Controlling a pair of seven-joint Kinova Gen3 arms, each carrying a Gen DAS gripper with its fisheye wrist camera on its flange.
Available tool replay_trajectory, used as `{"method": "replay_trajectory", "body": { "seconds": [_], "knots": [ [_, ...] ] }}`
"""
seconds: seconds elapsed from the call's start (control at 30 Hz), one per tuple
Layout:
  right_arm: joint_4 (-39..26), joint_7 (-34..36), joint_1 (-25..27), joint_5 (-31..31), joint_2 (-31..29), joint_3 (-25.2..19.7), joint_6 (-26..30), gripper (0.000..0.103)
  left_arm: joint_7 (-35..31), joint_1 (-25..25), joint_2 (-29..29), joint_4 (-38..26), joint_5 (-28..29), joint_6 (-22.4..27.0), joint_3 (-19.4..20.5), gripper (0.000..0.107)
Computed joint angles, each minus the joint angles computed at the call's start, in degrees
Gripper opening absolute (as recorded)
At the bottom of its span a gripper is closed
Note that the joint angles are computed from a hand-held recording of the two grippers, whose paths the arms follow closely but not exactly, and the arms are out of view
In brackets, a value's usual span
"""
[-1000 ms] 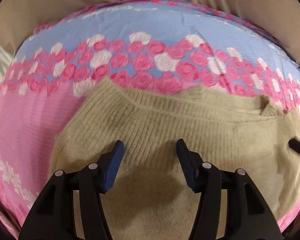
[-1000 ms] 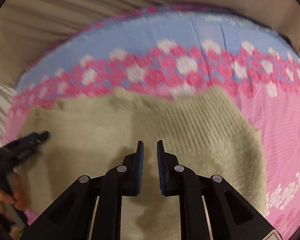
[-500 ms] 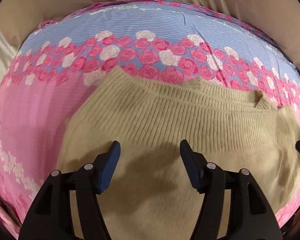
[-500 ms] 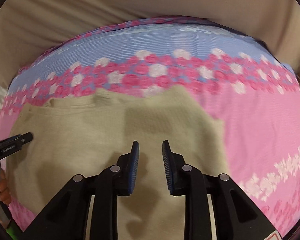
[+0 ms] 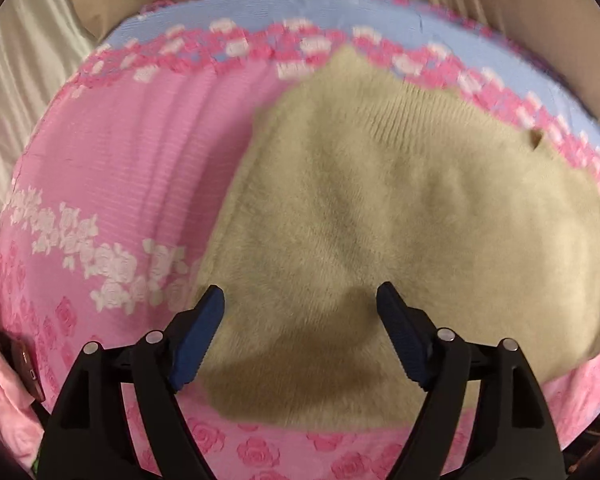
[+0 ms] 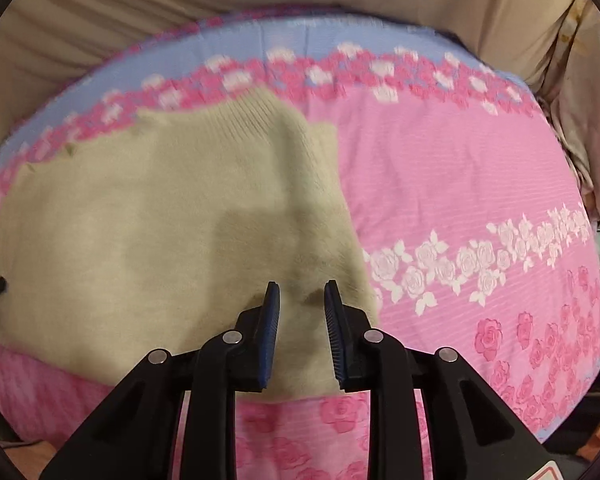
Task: Fold small clothes
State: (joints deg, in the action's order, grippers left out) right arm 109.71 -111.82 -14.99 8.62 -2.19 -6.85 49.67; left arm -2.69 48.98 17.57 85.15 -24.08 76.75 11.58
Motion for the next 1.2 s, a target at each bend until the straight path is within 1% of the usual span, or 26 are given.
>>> {"method": "replay_trajectory", "body": {
  "seconds": [0.03, 0.1, 0.13, 0.2, 0.27, 0.3, 0.33, 0.37, 0.4, 0.47, 0.5, 0.53, 0.57, 0.6, 0.63, 0.67, 0.7, 0.73, 0.77, 0.83, 0.9, 0.97, 1.03, 1.1, 1.17, 1.2],
  "knots": [
    [-0.1, 0.7, 0.7, -0.5, -0.3, -0.9, 0.0, 0.025, 0.9, 1.4, -0.3, 0.0, -0.4, 0.6, -1.0, 0.079],
    [-0.1, 1.3, 4.5, 0.7, 1.7, -5.5, 0.9, 0.031, 1.1, 3.0, -1.0, 1.4, 0.9, -0.3, -3.2, 0.081],
    [1.0, 2.2, 7.1, 0.6, 2.9, -7.8, 0.4, 0.031, 1.2, 2.2, -1.6, 3.3, 2.6, -2.1, -3.2, 0.081],
    [1.5, 3.5, 12.4, -2.3, 2.3, -10.8, 0.5, 0.031, 4.1, -0.1, -4.1, 8.0, 4.5, -6.8, -1.4, 0.081],
    [2.5, 7.6, 17.7, -6.9, -1.2, -12.6, -0.6, 0.047, 8.8, 1.3, -8.3, 12.7, 5.0, -11.4, -2.8, 0.082],
    [3.3, 9.9, 20.4, -8.7, -2.5, -13.4, -1.5, 0.063, 11.1, 2.4, -11.0, 15.2, 5.4, -13.8, -3.9, 0.084],
    [4.0, 12.3, 23.1, -10.6, -3.3, -14.1, -2.7, 0.069, 13.4, 2.6, -13.1, 17.7, 5.3, -16.1, -4.1, 0.090],
    [4.5, 14.6, 25.7, -12.6, -3.1, -14.9, -3.1, 0.070, 15.7, 1.7, -15.0, 20.4, 5.9, -18.4, -3.6, 0.091],
    [4.7, 16.9, 28.4, -14.9, -2.1, -15.5, -2.8, 0.070, 18.1, 0.1, -16.0, 22.6, 5.8, -20.7, -2.1, 0.092],
    [4.3, 20.8, 33.7, -19.6, 2.0, -17.4, -2.2, 0.070, 21.5, -4.9, -16.8, 26.1, 6.8, -25.4, 2.2, 0.092],
    [3.9, 21.8, 35.9, -21.9, 4.2, -18.3, -1.9, 0.070, 23.0, -6.2, -17.2, 27.6, 6.1, -27.7, 3.5, 0.094],
    [3.9, 22.1, 37.1, -24.3, 5.8, -18.6, -2.0, 0.070, 23.5, -6.6, -17.5, 28.1, 4.4, -29.1, 4.5, 0.094],
    [4.5, 22.4, 37.2, -26.6, 6.4, -18.4, -2.5, 0.073, 23.2, -6.4, -17.0, 27.7, 3.7, -29.6, 4.7, 0.092],
    [5.6, 23.7, 36.5, -28.9, 6.0, -17.1, -4.0, 0.071, 21.9, -5.5, -15.6, 26.7, 3.0, -29.1, 4.0, 0.082],
    [6.2, 25.7, 34.8, -31.1, 5.6, -15.4, -5.2, 0.047, 20.7, -4.0, -15.0, 25.9, 2.7, -28.5, 2.6, 0.074],
    [6.6, 26.8, 32.2, -32.3, 5.6, -13.2, -5.5, 0.033, 18.6, -3.4, -14.4, 25.0, 2.5, -28.9, 1.9, 0.049],
    [6.3, 27.0, 29.5, -32.7, 5.4, -10.7, -5.1, 0.025, 17.0, -3.4, -14.1, 24.4, 3.3, -29.5, 1.2, 0.033],
    [5.9, 26.7, 26.9, -32.0, 4.7, -8.6, -5.0, 0.019, 16.3, -3.6, -13.7, 23.6, 3.6, -29.1, 1.0, 0.028],
    [5.4, 25.8, 24.2, -30.5, 3.4, -6.7, -4.9, 0.018, 16.2, -3.3, -13.5, 22.6, 3.0, -28.4, 0.8, 0.021],
    [4.2, 24.6, 19.4, -28.5, 0.4, -1.8, -4.2, 0.016, 15.3, -3.2, -13.4, 20.7, 1.4, -27.6, 1.0, 0.020],
    [3.1, 24.6, 15.5, -28.2, -1.9, 3.5, -2.7, 0.015, 14.1, -2.6, -13.2, 18.9, 0.7, -26.7, 0.8, 0.020],
    [2.8, 23.5, 12.5, -24.5, -3.3, 5.5, -2.1, 0.016, 13.4, -2.3, -12.9, 18.8, 1.8, -26.7, 0.9, 0.020],
    [2.8, 23.0, 11.3, -21.3, -0.9, 6.2, -0.7, 0.020, 14.7, -2.3, -11.5, 19.8, 3.1, -27.6, 0.6, 0.021],
    [4.7, 21.3, 11.5, -19.1, 2.0, 5.9, -1.2, 0.024, 18.6, -0.4, -11.8, 22.3, 2.7, -28.6, -0.6, 0.029],
    [4.6, 17.1, 15.3, -17.9, 0.7, 1.7, -1.1, 0.028, 20.6, -0.5, -12.8, 23.3, 2.8, -29.6, -0.7, 0.031],
    [4.2, 14.8, 17.1, -16.0, -1.6, -1.0, -1.3, 0.031, 20.2, -0.9, -13.1, 22.8, 3.2, -28.7, -0.5, 0.035]
  ]
}}
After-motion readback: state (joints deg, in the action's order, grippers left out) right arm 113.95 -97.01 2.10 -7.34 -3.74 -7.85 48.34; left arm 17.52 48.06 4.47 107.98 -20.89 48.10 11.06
